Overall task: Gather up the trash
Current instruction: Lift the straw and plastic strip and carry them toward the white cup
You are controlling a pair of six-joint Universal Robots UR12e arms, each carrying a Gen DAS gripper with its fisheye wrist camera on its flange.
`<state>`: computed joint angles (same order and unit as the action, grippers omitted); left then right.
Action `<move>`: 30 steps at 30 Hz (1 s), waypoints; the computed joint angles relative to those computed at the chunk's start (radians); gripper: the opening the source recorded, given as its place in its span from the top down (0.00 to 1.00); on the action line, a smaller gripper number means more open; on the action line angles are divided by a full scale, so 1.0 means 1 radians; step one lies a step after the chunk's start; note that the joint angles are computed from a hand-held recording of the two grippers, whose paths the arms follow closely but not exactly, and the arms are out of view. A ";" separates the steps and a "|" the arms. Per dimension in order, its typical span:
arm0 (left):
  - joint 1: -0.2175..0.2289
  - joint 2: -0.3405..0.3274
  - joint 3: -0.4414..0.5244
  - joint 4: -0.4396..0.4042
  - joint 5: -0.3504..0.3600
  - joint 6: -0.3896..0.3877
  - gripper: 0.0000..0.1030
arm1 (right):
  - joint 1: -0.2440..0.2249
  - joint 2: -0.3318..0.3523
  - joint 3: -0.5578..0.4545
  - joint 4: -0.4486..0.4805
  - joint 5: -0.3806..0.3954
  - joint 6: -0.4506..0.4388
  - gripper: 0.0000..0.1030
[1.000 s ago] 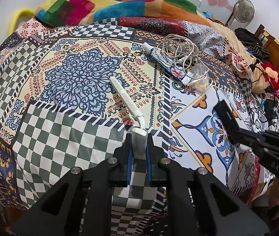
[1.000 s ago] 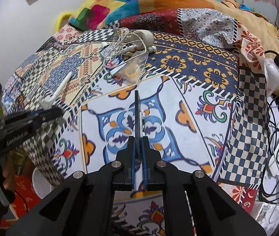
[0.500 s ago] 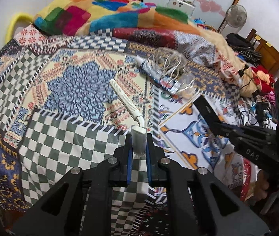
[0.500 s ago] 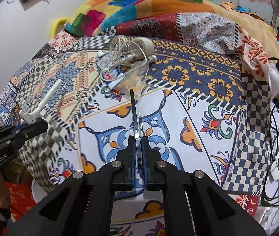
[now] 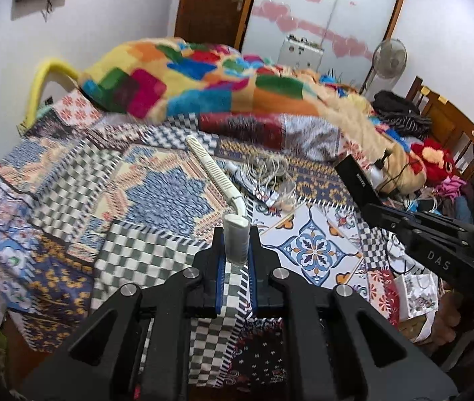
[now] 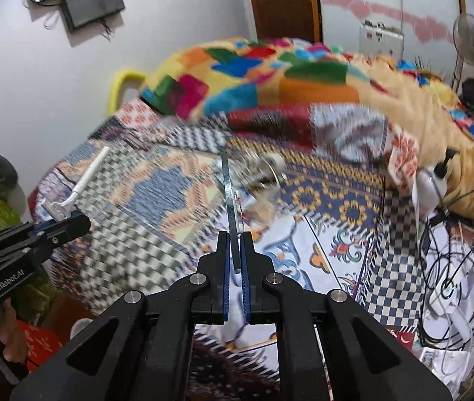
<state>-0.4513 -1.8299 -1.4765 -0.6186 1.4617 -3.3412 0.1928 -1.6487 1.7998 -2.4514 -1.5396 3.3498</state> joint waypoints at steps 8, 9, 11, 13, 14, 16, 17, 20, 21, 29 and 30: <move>0.019 0.122 -0.093 0.053 0.052 -0.005 0.90 | 0.073 -0.021 -0.035 -0.057 -0.019 -0.008 0.95; 0.022 0.136 -0.104 0.056 0.059 -0.006 0.90 | 0.081 -0.023 -0.038 -0.063 -0.018 -0.009 0.95; 0.026 0.165 -0.128 0.064 0.079 -0.007 0.90 | 0.103 -0.025 -0.045 -0.073 -0.019 -0.011 0.95; 0.033 0.196 -0.155 0.072 0.094 -0.010 0.90 | 0.122 -0.026 -0.050 -0.081 -0.017 -0.013 0.95; 0.039 0.217 -0.174 0.077 0.102 -0.013 0.90 | 0.135 -0.025 -0.055 -0.085 -0.015 -0.015 0.95; 0.048 0.248 -0.200 0.084 0.115 -0.019 0.90 | 0.157 -0.024 -0.060 -0.091 -0.015 -0.021 0.95; 0.052 0.264 -0.214 0.087 0.123 -0.022 0.90 | 0.166 -0.022 -0.063 -0.094 -0.011 -0.024 0.95; 0.072 0.311 -0.259 0.091 0.135 -0.036 0.90 | 0.198 -0.019 -0.069 -0.098 -0.006 -0.030 0.95; 0.077 0.324 -0.272 0.093 0.138 -0.040 0.90 | 0.210 -0.016 -0.072 -0.096 -0.005 -0.031 0.95; 0.148 0.450 -0.389 0.064 0.153 -0.070 0.90 | 0.292 0.014 -0.094 -0.076 0.018 -0.044 0.95; 0.157 0.461 -0.398 0.057 0.151 -0.071 0.90 | 0.301 0.018 -0.096 -0.072 0.024 -0.045 0.95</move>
